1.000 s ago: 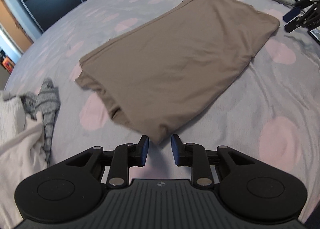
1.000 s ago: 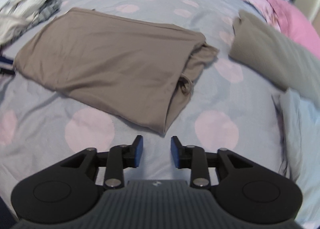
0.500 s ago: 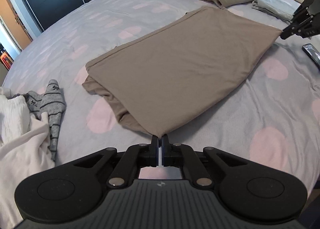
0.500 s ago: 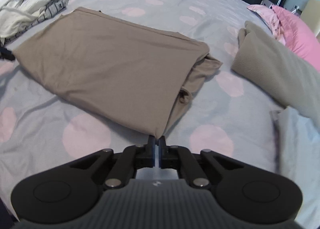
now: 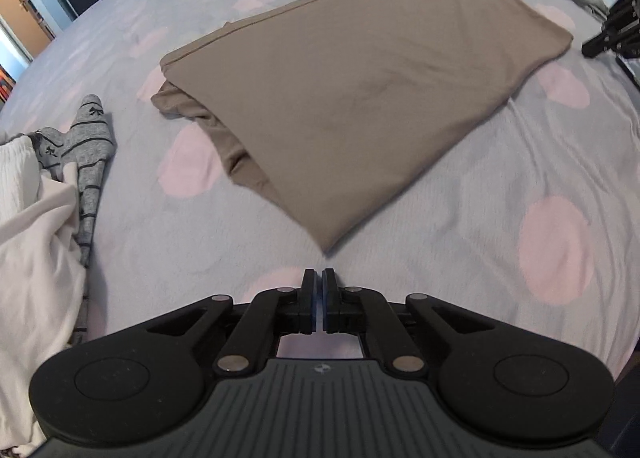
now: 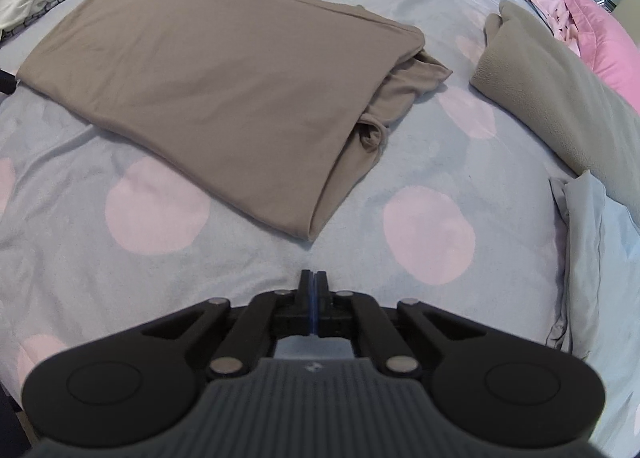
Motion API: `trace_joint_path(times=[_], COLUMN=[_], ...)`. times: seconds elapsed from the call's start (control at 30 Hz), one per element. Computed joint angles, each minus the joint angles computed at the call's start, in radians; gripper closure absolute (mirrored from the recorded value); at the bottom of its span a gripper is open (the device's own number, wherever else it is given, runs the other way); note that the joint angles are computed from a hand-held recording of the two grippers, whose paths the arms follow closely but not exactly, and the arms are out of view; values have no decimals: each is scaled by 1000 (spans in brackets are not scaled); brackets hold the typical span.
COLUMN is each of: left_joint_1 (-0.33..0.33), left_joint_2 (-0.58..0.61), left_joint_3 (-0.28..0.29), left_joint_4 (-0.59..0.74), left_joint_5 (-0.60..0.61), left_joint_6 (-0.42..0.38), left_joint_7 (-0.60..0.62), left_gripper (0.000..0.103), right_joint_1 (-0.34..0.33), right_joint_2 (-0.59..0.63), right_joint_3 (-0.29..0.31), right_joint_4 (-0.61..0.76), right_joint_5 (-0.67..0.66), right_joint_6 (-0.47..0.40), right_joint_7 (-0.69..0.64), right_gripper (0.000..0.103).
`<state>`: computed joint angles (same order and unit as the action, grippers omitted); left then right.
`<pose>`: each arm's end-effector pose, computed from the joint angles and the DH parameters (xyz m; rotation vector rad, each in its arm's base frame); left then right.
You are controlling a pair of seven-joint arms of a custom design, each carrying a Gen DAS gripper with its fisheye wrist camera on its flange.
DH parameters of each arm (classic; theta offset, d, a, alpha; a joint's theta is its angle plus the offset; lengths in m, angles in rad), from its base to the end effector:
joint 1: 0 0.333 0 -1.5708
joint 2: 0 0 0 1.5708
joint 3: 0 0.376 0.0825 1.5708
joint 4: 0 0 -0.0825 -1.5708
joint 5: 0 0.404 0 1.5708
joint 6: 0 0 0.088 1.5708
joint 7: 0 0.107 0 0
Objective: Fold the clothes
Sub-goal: 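Fold the edge over with both grippers and release onto the folded shirt, then pinch the folded beige shirt's end with both grippers side by side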
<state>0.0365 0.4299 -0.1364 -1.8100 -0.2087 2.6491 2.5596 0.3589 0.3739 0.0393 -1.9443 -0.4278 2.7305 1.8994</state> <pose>0.7205 -0.0543 0.3930 -0.9161 2.6317 -0.4445 0.6288 0.2789 0.3739 -2.3642 1.5306 -0.5459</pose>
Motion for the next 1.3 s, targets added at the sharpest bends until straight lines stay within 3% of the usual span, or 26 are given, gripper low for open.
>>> trace_joint_path(times=[0.1, 0.2, 0.27, 0.53, 0.6, 0.7, 0.93, 1.17, 1.3], left_joint_1=[1, 17, 16, 63, 52, -14, -30, 88, 59], left_joint_2=[-14, -35, -49, -56, -46, -22, 39, 124, 168], left_joint_3=[4, -18, -26, -137, -133, -63, -39, -134, -92], left_joint_4=[-20, -52, -77, -197, -219, -251, -279, -273, -272], left_joint_5=[8, -12, -14, -56, -28, 52, 186, 373, 440], left_joint_6=[32, 83, 127, 386, 439, 550, 741, 924, 1056], left_joint_7=[4, 53, 88, 360, 400, 412, 447, 411, 428], left_gripper=[100, 87, 87, 80, 80, 80, 80, 82, 87], right_joint_1=[22, 47, 60, 85, 106, 145, 176, 188, 170], right_joint_2=[-15, -28, -34, -8, 1, 19, 55, 95, 106], right_joint_3=[-17, -42, -56, -61, -77, -111, -135, -142, -117], right_joint_4=[-13, -24, -28, -6, 1, 13, 38, 80, 89], right_joint_5=[-46, -122, -173, -309, -365, -493, -751, -1082, -1226], right_joint_6=[12, 38, 61, 77, 71, 57, 51, 56, 46], right_joint_7=[19, 59, 86, 67, 67, 90, 116, 278, 321], right_gripper=[99, 98, 83, 75, 74, 60, 63, 67, 71])
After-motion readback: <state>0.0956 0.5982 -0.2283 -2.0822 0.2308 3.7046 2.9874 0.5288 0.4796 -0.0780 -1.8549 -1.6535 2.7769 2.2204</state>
